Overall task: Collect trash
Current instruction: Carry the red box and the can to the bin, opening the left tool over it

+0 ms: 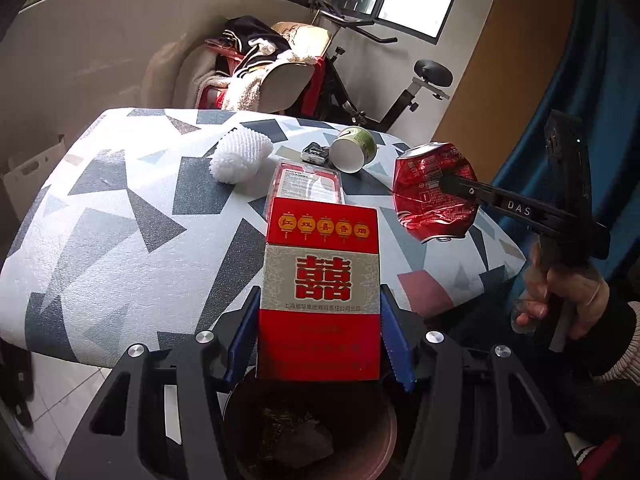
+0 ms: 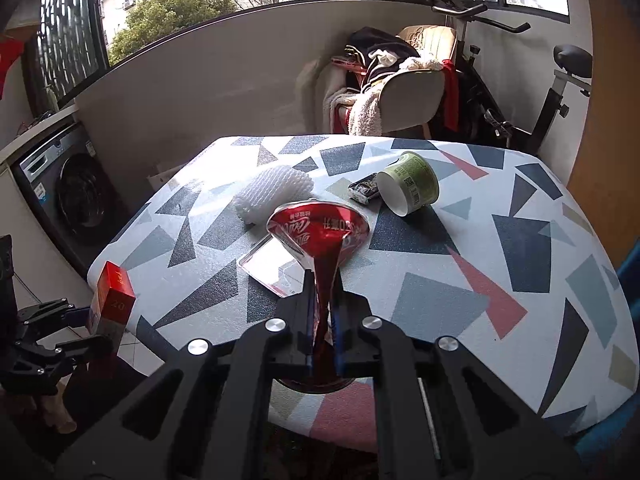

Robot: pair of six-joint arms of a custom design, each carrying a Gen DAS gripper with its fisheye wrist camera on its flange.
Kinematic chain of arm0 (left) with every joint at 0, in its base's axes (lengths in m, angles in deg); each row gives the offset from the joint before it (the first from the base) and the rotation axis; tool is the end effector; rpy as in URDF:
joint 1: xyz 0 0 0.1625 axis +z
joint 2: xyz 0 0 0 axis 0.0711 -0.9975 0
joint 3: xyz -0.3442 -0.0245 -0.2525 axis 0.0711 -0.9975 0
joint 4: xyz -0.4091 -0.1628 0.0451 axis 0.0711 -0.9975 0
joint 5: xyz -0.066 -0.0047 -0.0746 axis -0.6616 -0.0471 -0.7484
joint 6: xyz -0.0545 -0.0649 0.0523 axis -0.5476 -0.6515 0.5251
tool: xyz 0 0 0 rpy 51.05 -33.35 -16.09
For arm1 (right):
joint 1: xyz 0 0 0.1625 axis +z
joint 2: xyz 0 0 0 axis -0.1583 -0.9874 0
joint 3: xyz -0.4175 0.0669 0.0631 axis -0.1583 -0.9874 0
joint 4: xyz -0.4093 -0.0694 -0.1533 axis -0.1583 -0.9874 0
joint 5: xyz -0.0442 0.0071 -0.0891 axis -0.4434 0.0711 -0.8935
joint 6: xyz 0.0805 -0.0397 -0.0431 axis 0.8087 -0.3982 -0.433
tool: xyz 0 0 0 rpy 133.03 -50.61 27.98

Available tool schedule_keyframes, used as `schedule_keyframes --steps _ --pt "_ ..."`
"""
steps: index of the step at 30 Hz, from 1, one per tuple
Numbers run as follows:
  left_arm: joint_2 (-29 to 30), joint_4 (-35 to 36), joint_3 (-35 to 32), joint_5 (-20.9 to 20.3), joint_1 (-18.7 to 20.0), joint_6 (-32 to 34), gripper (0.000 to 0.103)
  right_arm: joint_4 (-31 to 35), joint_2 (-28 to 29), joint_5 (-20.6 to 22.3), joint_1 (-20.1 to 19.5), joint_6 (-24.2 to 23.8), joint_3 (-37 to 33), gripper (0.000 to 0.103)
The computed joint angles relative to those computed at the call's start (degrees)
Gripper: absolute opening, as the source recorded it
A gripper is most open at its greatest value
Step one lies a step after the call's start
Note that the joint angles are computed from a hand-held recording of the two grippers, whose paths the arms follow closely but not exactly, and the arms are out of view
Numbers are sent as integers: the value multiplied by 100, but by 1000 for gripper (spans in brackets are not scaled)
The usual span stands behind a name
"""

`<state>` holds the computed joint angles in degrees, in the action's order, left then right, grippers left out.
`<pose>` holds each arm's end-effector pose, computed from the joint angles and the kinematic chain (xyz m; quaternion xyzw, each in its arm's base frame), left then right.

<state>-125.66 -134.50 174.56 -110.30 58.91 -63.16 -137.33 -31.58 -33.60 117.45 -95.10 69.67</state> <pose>-0.0360 -0.4803 0.2964 0.1708 0.8993 -0.3496 0.1999 0.3105 -0.6116 0.0564 0.3284 -0.8813 0.2900 0.1770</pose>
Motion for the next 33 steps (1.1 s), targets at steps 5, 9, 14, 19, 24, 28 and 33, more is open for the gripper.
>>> schedule_keyframes --steps 5,9,14,19,24,28,33 --pt "-155 223 185 8 -106 -69 55 -292 -165 -54 87 -141 400 11" --pt "-171 398 277 -14 -131 -117 55 -522 -248 -114 138 -308 651 11" --pt "-143 555 300 -129 -114 -58 56 -575 -340 -125 108 -286 842 11" --pt "-182 231 389 -85 -123 92 86 -617 -364 -148 73 -265 947 11" --pt "-266 -27 423 311 -135 268 96 -509 -371 -15 -8 -228 1082 11" --pt "-327 -286 444 564 -43 390 97 -362 -318 72 -58 -202 1199 11" --pt "-499 -265 484 455 115 284 97 -112 -214 187 -81 -102 1286 11"
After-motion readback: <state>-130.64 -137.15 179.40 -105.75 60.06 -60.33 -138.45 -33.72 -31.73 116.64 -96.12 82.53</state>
